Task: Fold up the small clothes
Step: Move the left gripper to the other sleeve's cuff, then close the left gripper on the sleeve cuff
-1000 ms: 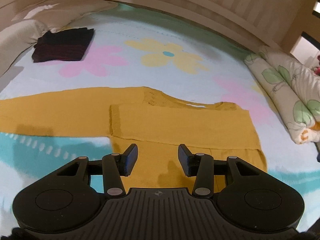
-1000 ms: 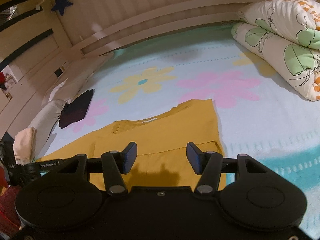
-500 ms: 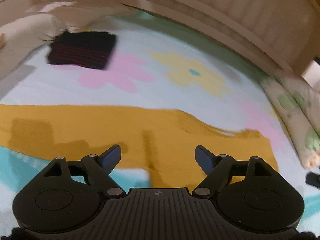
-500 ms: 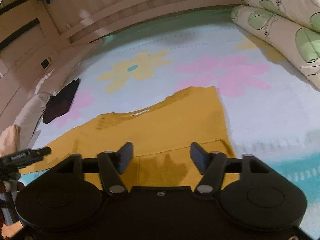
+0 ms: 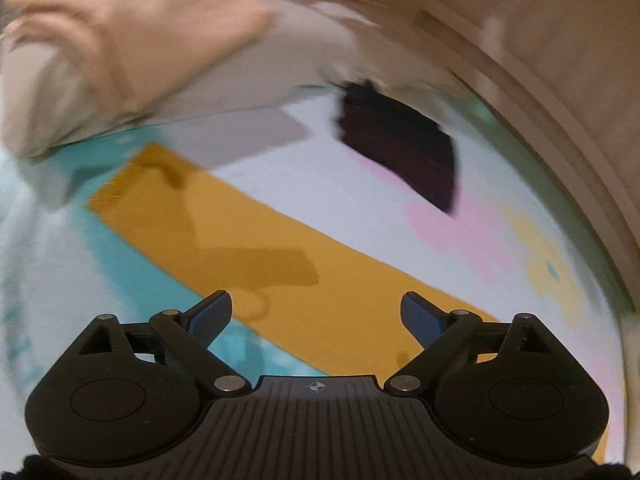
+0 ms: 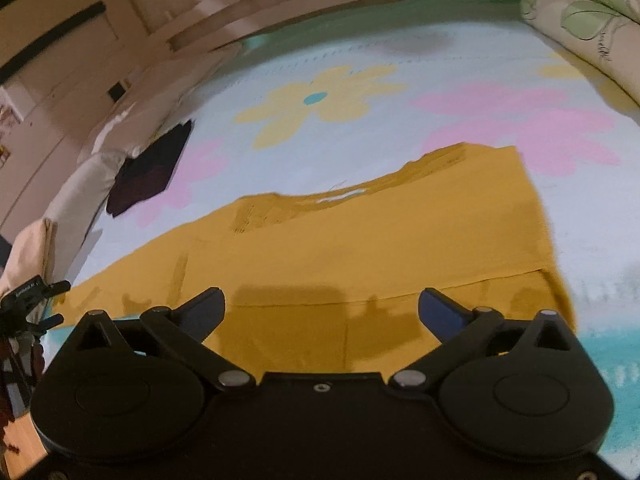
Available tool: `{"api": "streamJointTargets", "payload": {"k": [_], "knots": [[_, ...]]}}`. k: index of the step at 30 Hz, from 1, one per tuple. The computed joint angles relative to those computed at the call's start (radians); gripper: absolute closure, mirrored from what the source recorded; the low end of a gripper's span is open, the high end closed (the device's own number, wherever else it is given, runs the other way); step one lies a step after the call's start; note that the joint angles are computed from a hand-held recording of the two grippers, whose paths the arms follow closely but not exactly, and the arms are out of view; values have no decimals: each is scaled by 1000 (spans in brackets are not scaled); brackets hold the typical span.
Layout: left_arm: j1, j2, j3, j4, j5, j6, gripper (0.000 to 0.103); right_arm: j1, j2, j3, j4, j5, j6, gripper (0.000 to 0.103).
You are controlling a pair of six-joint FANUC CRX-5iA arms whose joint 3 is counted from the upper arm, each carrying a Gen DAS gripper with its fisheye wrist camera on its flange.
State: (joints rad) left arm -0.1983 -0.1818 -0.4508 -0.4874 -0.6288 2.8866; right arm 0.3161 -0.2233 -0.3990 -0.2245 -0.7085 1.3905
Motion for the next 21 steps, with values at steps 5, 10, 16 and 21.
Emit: {"api": "streamJointTargets", "payload": {"k": [5,10,16,21], "knots": [[88,-14,-45,46,-7,-30,10,11,14,23,-49,-10,49,0],[138,-10,-68,54,45,-59,6,19,30,46,-94,-26,92,0],[152,38,-33,6,79,-34,1,23,43,60,-122,-44,112,0],[135,79,13,-51,54,7,1,24,50,59,-114,-51,109,0]]}}
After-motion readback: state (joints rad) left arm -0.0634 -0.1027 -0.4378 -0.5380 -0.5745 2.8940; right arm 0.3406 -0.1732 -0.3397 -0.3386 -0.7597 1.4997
